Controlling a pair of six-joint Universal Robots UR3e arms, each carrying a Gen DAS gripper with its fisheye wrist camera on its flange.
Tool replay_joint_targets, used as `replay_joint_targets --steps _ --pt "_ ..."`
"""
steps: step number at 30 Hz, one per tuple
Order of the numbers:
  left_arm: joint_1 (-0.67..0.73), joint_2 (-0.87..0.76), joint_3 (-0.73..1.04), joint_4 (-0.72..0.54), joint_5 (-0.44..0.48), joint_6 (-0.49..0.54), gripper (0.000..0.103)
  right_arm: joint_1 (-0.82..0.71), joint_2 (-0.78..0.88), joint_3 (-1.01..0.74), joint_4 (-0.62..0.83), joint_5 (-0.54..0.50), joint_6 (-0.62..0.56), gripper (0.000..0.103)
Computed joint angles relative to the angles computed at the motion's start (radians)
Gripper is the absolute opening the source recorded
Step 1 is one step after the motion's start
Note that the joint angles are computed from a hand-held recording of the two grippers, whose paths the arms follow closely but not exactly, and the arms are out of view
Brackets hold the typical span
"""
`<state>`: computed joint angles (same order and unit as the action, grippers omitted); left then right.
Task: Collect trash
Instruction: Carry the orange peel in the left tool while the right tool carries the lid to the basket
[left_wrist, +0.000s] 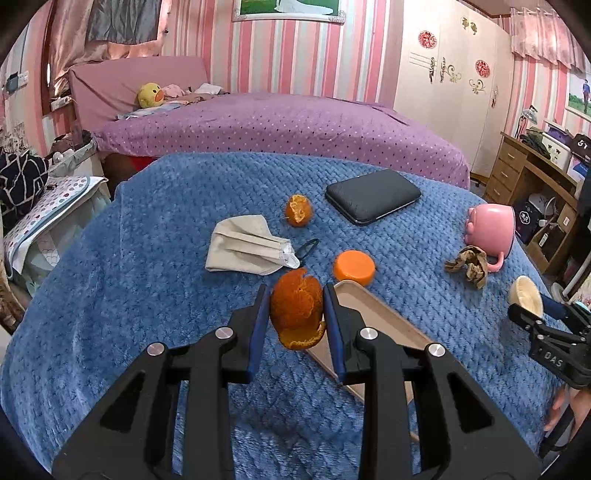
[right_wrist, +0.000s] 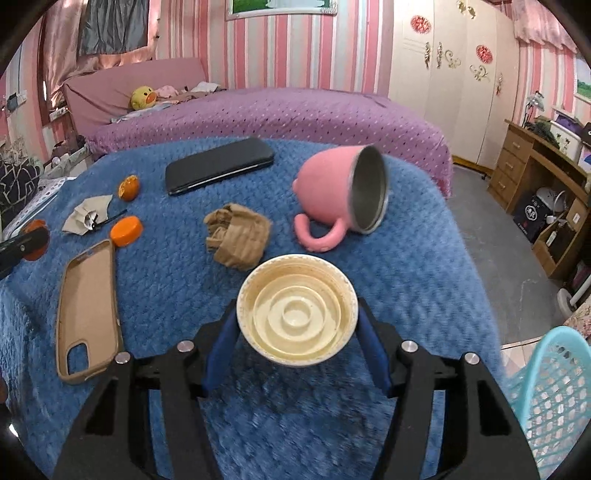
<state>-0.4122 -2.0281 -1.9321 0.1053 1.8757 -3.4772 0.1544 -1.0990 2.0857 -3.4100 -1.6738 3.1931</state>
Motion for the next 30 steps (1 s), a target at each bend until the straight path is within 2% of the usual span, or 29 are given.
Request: replay_joint_targets --steps 14,23,30 --pt "-0.153 -0.078 0.162 -0.057 0.075 -0.024 0.028 -0.150 -0.216 0.264 -0.110 0.054 -0.103 0.061" --pt "-0.224 -0.145 0.265 -0.111 0.081 -0.056 0.028 -0.337 -0.377 0.439 -0.136 0.163 -0.181 0.061" --pt "-0.281 -0.203 0.369 -0.173 0.115 -0.069 0.028 -0.541 -0.528 0.568 -0.097 0.286 -0.290 0.061"
